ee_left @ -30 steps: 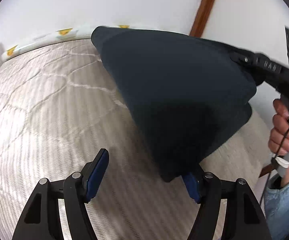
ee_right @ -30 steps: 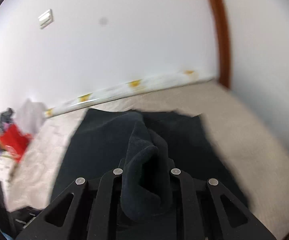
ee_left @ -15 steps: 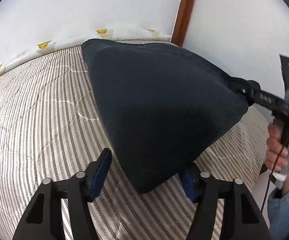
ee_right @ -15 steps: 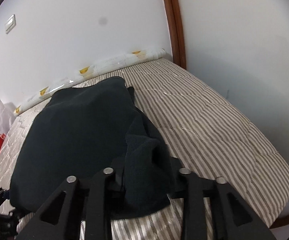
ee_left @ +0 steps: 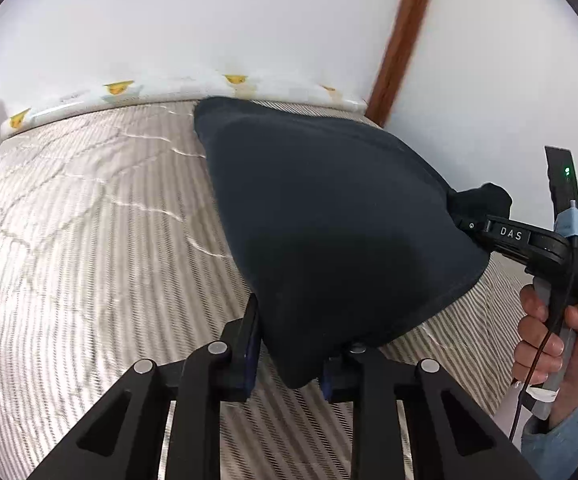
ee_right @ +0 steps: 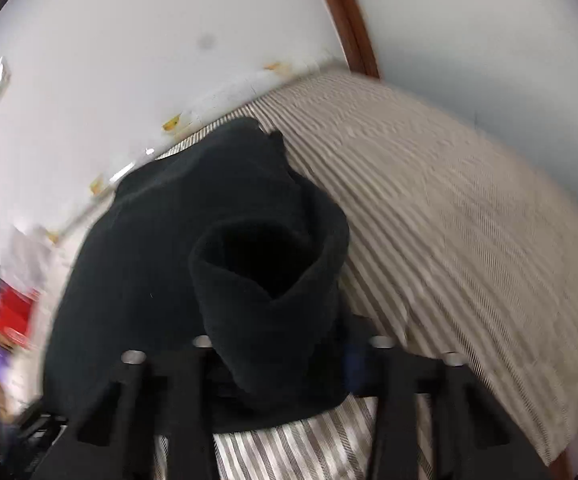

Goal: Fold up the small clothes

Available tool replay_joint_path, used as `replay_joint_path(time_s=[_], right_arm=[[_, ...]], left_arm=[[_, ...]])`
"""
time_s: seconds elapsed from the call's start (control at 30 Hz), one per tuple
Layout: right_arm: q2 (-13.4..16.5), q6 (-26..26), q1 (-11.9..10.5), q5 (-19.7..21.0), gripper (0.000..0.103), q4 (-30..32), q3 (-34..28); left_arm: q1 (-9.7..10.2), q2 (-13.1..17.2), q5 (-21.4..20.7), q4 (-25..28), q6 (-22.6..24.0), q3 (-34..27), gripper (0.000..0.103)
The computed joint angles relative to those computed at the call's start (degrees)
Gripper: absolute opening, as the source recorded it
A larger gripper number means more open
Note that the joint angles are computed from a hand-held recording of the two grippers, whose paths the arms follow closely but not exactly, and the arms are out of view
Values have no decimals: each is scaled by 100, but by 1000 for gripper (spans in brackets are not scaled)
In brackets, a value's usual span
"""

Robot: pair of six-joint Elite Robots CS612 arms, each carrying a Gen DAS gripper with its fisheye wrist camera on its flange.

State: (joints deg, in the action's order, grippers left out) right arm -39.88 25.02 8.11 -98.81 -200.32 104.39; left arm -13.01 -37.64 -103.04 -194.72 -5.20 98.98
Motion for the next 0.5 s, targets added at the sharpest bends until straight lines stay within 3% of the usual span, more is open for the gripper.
replay_joint_path(time_s=[0.17, 0.33, 0.5], right_arm=[[51, -14, 90, 421, 19, 163, -311], [243, -209, 311, 731, 19, 312, -760], [428, -684, 585, 747, 19, 566, -1159]], left_arm=[[313, 33, -199, 128, -338, -170, 20], [589, 53, 32, 149, -469, -259, 20], [842, 110, -82, 352, -663, -345, 20]])
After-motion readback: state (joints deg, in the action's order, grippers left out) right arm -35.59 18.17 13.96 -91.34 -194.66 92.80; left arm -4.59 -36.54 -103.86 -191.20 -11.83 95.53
